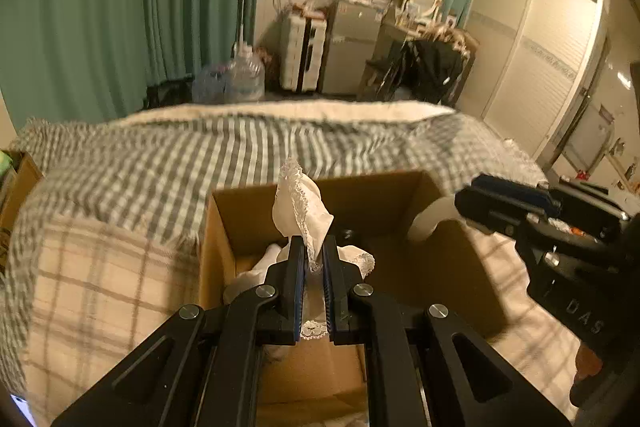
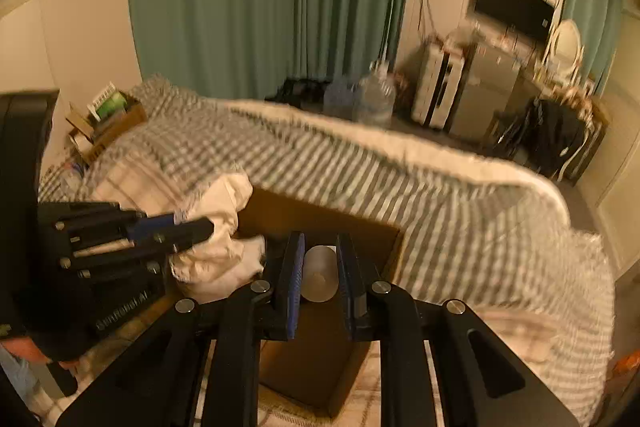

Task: Organize objects
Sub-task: 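Lower the lace cloth and white tube into the box and release both, then grasp the blue-and-white tissue pack with the right gripper and lift it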

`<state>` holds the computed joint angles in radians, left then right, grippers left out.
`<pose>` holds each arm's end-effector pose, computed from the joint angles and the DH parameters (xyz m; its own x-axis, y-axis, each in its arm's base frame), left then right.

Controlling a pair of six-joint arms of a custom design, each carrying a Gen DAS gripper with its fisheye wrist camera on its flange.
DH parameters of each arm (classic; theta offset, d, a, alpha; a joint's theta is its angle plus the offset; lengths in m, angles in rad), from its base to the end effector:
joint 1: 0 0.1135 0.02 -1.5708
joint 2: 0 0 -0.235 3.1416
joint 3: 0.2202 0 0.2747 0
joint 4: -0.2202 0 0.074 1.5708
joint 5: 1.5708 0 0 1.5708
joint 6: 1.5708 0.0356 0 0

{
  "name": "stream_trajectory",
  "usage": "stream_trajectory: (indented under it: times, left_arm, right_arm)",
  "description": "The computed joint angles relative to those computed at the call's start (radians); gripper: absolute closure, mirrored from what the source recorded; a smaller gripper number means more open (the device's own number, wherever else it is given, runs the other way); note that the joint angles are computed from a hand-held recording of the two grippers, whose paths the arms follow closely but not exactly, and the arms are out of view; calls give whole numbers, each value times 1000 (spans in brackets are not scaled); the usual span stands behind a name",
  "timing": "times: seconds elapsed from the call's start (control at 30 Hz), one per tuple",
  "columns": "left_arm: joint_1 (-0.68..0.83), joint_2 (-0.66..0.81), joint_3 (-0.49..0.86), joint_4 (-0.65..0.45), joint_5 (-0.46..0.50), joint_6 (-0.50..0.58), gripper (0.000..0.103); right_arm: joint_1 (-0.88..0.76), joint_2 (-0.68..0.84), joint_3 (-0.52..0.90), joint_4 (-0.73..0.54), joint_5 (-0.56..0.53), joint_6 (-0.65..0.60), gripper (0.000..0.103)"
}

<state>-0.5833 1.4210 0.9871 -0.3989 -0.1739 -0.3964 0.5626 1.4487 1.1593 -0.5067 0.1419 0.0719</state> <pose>0.2761 -0.1748 0.2069 -0.7415 0.0337 -0.6701 0.1724 0.9748 -0.1417 0.2918 0.1781 0.2497 -0.6348 -0.3162 -0.7050 -0.3998 0.9152 -0.0506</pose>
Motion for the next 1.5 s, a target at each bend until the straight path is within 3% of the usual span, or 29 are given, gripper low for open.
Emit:
stream_trajectory:
  times: [0.23, 0.27, 0.33, 0.37, 0.4, 0.47, 0.63, 0.77, 0.83, 0.9, 1.03, 1.17, 1.23, 1.3, 1.4, 1.5]
  left_arm:
    - [45, 52, -7, -10, 54, -2, 92]
    - [42, 40, -10, -24, 47, 2, 84]
    - [25, -2, -10, -69, 32, -2, 55]
    - [14, -34, -20, -85, 13, -14, 27]
    - [1, -75, -36, -98, -16, -31, 12]
    - [-27, -178, -77, -123, -66, -59, 12]
    - [-99, -414, -74, -326, -147, -107, 11]
    - [-226, -562, -57, -485, -270, -141, 11]
    - [-311, -620, -51, -568, -353, -186, 11]
    - [-400, -680, -53, -662, -434, -256, 1]
    - [-624, -756, -58, -877, -604, -500, 0]
    - [-810, -788, -100, -1050, -673, -795, 0]
    - [-916, -775, -139, -1123, -713, -984, 0]
    - [-982, -760, -189, -1144, -724, -1105, 0]
    - [-1055, -719, -281, -1156, -743, -1300, 0]
    - [-1021, -723, -391, -1061, -704, -1299, 0]
  right_arm:
    - [-45, 22, -47, 67, -84, 22, 83]
    - [-40, 6, -49, 62, -72, 22, 83]
    - [-28, -41, -51, 39, -43, 26, 83]
    - [-23, -66, -49, 19, -35, 32, 80]
    - [-16, -101, -45, -12, -24, 41, 76]
    - [12, -177, -43, -71, 14, 55, 69]
    - [140, -361, -9, -263, 185, 100, 55]
    - [278, -469, 36, -411, 324, 178, 31]
    - [368, -500, 61, -480, 410, 234, 25]
    - [482, -524, 88, -575, 519, 323, 17]
    - [702, -530, 110, -755, 705, 544, 11]
    - [870, -513, 68, -888, 803, 779, 7]
    - [917, -519, 7, -900, 814, 868, 6]
    - [954, -509, -69, -884, 817, 962, 6]
    - [943, -536, -227, -700, 771, 910, 6]
    - [890, -488, -325, -564, 676, 869, 6]
